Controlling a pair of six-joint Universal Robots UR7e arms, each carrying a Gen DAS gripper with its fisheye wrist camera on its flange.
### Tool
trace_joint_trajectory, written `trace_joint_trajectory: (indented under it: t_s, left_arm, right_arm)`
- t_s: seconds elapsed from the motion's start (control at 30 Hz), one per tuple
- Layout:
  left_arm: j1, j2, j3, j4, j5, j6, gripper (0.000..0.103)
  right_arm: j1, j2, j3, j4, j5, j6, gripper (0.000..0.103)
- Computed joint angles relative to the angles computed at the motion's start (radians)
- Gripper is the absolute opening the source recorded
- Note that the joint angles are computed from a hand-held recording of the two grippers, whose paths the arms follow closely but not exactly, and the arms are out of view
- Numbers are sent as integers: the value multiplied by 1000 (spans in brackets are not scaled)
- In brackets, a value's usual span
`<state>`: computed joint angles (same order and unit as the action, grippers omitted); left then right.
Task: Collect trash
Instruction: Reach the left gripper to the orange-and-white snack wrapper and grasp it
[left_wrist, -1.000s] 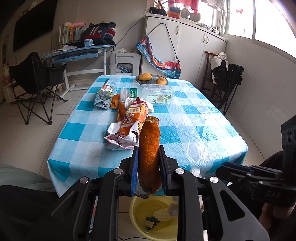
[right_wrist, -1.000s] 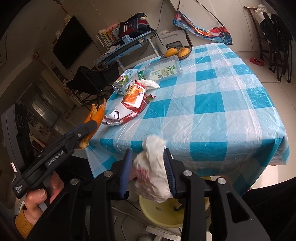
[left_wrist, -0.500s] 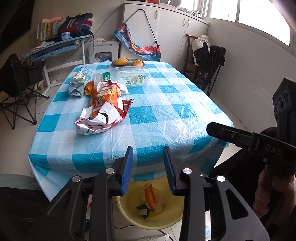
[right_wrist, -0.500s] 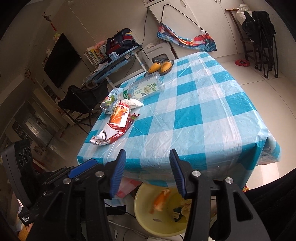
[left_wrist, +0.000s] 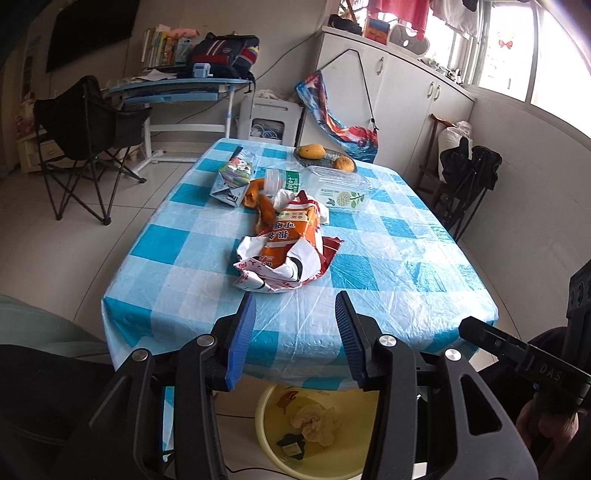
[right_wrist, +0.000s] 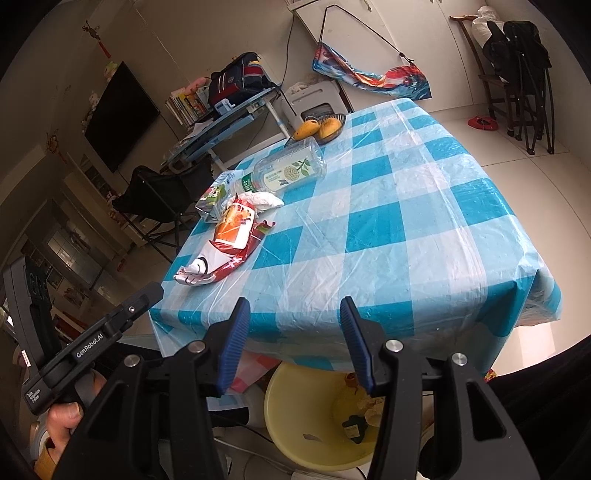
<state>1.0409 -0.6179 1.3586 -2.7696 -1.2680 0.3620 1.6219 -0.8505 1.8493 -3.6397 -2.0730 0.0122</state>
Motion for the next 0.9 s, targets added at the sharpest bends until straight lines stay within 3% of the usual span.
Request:
trace_joint_trajectory:
  t_s: [0.57, 0.9]
  left_arm:
    - [17, 29, -51, 42, 32, -85, 51]
    - [23, 60, -109, 94, 15, -124, 60]
  right_arm:
    - [2, 10, -13, 41, -3, -12, 51]
    - [5, 15, -20, 43, 22, -7, 51]
